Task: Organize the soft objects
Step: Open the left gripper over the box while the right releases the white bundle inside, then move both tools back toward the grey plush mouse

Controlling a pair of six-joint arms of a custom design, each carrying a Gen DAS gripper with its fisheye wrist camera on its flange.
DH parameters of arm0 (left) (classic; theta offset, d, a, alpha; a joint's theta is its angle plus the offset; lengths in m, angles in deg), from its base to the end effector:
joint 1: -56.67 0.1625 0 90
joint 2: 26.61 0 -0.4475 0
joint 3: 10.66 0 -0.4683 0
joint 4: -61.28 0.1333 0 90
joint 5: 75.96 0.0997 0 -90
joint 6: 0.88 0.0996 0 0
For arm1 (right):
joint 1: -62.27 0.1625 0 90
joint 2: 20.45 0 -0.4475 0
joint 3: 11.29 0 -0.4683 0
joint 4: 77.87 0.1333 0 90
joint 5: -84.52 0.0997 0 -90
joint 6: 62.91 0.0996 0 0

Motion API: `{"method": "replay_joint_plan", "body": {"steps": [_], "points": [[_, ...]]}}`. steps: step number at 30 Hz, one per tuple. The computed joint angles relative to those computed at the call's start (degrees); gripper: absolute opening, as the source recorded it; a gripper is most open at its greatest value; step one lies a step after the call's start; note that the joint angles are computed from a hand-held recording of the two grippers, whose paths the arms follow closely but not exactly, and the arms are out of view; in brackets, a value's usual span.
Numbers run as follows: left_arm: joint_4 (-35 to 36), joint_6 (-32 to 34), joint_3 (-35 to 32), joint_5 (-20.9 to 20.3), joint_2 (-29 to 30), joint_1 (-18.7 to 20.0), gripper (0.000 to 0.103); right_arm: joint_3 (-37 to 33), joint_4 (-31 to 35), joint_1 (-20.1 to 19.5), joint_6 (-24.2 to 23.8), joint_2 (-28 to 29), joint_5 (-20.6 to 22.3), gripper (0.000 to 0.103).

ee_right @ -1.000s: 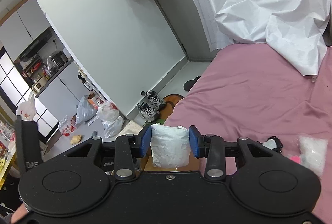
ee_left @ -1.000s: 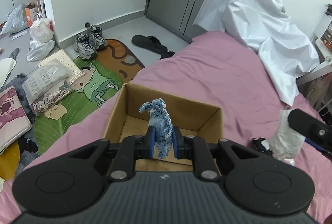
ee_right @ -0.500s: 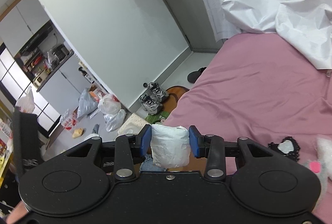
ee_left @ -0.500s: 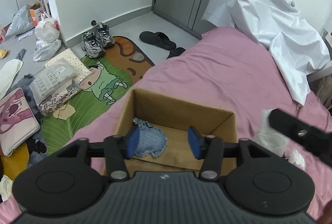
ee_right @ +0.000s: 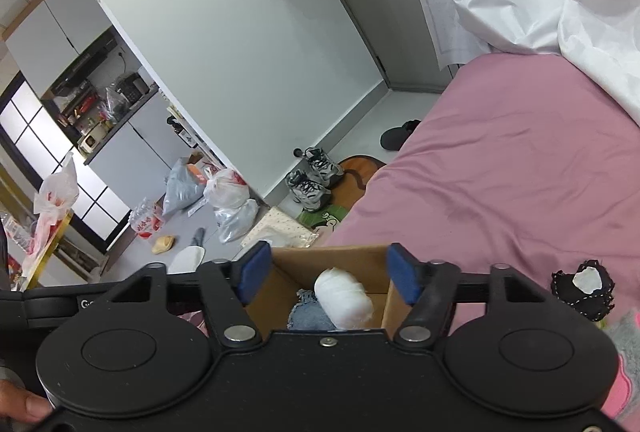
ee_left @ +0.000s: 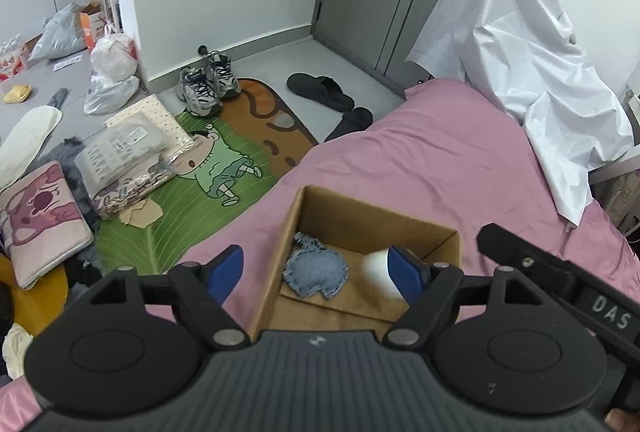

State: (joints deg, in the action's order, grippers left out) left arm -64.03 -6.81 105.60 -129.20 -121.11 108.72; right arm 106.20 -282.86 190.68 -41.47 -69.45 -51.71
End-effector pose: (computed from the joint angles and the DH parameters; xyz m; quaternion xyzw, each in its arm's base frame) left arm -0.1649 -0.5251 0.3808 0.2242 0.9161 -0.2208 0.2486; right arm 0.4109 -0.4194 0.0894 -0.0286 -0.8586 0.4946 0.1315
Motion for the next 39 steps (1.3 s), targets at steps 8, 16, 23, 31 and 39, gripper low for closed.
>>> {"method": "replay_joint_plan", "body": {"steps": [8,16,23,31,39], "points": [[2.8,-0.4,0.2,0.6,-3.0,-1.1,0.086,0.9,5.6,2.3,4.8,-2.4,-3.6,0.083],[2.2,-0.1,1.9,-0.3,-6.5,-3.3,0.102,3.1,10.7,5.5,9.1,-5.4,-7.0,0.089],[3.1,-1.3,2.8,-0.5,-9.0,-5.3,0.103,5.9,15.3,8.0,13.5,-9.0,-10.1,0.094],[4.2,-1.7,4.3,-0.5,-12.0,-8.0,0.103,8.1,17.1,9.9,15.8,-12.4,-11.6,0.103],[2.3,-3.1,6.7,-0.6,-14.7,-10.0,0.103,10.4,20.7,11.4,19.8,-15.0,-12.4,0.103]]}}
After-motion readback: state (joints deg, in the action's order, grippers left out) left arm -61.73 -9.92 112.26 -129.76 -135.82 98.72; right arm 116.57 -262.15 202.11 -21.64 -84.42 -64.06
